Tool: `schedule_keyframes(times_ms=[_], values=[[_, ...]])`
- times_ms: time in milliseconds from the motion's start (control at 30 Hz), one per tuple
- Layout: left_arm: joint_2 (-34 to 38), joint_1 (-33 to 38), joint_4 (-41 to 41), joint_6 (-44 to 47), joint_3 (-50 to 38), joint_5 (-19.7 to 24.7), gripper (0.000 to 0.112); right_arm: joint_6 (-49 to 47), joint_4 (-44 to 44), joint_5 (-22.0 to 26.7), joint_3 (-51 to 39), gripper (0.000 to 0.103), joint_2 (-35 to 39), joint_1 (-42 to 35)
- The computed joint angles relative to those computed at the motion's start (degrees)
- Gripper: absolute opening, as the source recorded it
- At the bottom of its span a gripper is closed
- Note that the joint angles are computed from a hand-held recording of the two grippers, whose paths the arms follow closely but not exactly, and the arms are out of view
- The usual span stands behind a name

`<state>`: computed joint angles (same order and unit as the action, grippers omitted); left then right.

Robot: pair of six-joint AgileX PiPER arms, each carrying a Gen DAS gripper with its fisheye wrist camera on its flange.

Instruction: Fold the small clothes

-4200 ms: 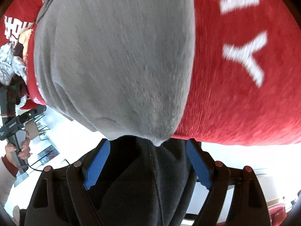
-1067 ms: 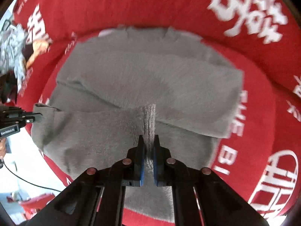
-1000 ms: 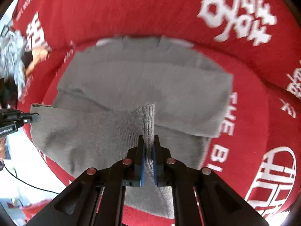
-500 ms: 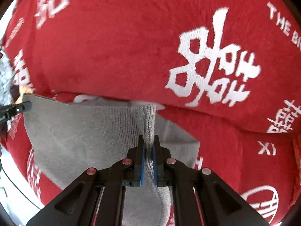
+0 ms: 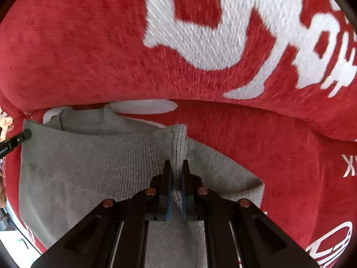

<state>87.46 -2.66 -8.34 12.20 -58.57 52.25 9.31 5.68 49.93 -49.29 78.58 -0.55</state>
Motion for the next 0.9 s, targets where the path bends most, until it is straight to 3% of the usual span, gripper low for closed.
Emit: schedule_keyframes(times_ms=[33,67,133,167,200,300,333,367,400,500,567,633,700,767,833,900], values=[[-0.32,-0.72,2.52,-2.61,0.13,-0.48,0.046,-1.04,0.84,-0.16,-0.06,0.008,0.86,-0.98],[-1.65,-1.37,5.78,-5.67,0.93,-1.92,0.059,-1.08,1.19,-0.10,-0.38,0.008,1.36,-1.20],[-3.21,-0.88,7.41,-6.85,1.24,-1.81,0.060,0.77,-0.26,1.40,-1.58,0.020,1.59,-1.47],[-3.73,0.29,6.16,-5.43,0.78,-0.16,0.060,4.33,-3.78,2.60,-2.13,0.033,1.41,-0.85],[-4.69,1.61,4.30,-3.24,0.64,1.42,0.060,7.50,-6.83,4.17,-2.68,0.037,0.63,-0.23],[-9.16,4.66,0.15,3.82,1.08,5.46,0.060,5.88,-4.17,5.49,-1.67,0.034,-4.47,-2.82],[-9.94,5.73,-2.08,6.66,1.01,7.07,0.060,2.92,-0.94,5.99,-0.97,0.028,-7.09,-4.44],[-10.65,6.76,-4.89,9.97,1.14,9.36,0.060,0.51,1.11,6.31,-0.54,0.012,-8.56,-5.47],[-10.79,7.07,-6.72,11.85,1.57,10.76,0.060,-1.76,3.32,6.97,-0.05,0.010,-10.18,-5.78],[-10.26,4.29,-5.19,9.17,5.30,8.80,0.060,-6.28,8.34,7.25,1.85,0.010,-11.21,-5.64],[-8.65,2.39,-1.52,4.03,8.27,5.01,0.060,-3.54,6.39,5.44,3.38,0.010,-9.51,-2.82],[-6.70,5.22,-2.29,4.09,9.62,2.90,0.060,-1.57,6.18,3.17,4.91,0.009,-6.25,-2.16],[-6.67,9.00,-6.02,8.01,9.55,3.60,0.060,-1.94,7.23,-0.54,6.15,0.006,-5.00,-4.42],[-7.88,8.77,-2.11,6.15,9.05,3.84,0.060,0.57,4.77,-1.78,6.73,0.006,-4.75,-5.64],[-9.26,8.04,4.99,2.55,8.89,4.10,0.060,2.56,2.23,-1.15,6.42,0.011,-4.13,-7.31],[-10.61,11.16,5.48,4.18,8.39,6.57,0.060,4.57,-0.83,0.95,5.92,0.011,-4.33,-8.51]])
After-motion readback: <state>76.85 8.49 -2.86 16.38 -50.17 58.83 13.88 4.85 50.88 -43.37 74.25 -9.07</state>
